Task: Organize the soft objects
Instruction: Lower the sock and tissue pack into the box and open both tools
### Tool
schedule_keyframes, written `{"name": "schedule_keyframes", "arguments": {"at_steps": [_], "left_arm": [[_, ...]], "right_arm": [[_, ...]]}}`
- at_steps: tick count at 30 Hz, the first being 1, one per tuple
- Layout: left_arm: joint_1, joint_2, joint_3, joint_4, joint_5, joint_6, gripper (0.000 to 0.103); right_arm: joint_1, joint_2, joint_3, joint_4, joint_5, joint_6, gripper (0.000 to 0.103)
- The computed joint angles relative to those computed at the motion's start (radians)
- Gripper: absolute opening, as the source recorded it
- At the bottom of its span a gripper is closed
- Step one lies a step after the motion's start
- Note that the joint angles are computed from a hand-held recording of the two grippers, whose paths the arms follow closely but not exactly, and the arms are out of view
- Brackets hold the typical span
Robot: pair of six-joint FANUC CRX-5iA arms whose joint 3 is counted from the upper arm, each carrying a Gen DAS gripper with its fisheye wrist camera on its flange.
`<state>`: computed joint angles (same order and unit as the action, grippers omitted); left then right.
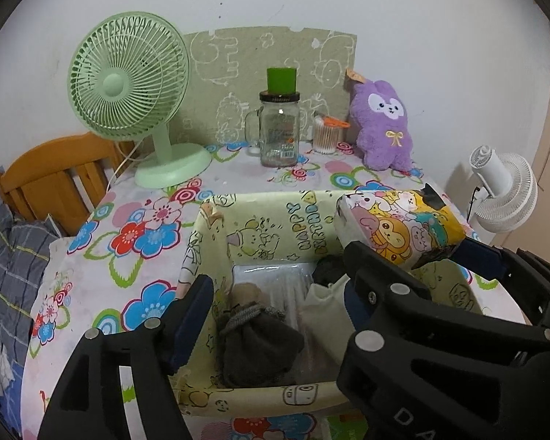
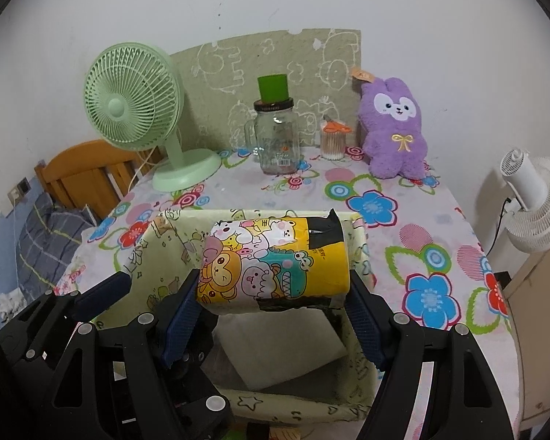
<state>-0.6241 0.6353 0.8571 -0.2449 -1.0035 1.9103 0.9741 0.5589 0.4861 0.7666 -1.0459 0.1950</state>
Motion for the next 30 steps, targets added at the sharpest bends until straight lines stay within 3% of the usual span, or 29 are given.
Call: {"name": "schedule_keyframes", "arguments": {"at_steps": [11,13,16,30], "left_arm": [[0.009,0.007,0.002,0.008,-0.011,0.001,0.077],[0.013,0.001,-0.014,0.029,0.006,-0.012,0.083],[0.012,-0.008,-0.027,0.032,0.021,-0.019,0.084],[-0.008,-0.043,-0.062,0.018,0.047,-0.014,0.089]], "right_arm": [[-0.011,0.034,0.044,-0.03,0.011,0.056,0.082],[-0.014,0.026,0.033,-0.037,0.033,0.062,0.086],[-0.018,0.009,0.011,-0.053,0.073,0.063,0.086],[0.0,-0.031,-0.037,-0.021,0.055,0.007,0.086]]}}
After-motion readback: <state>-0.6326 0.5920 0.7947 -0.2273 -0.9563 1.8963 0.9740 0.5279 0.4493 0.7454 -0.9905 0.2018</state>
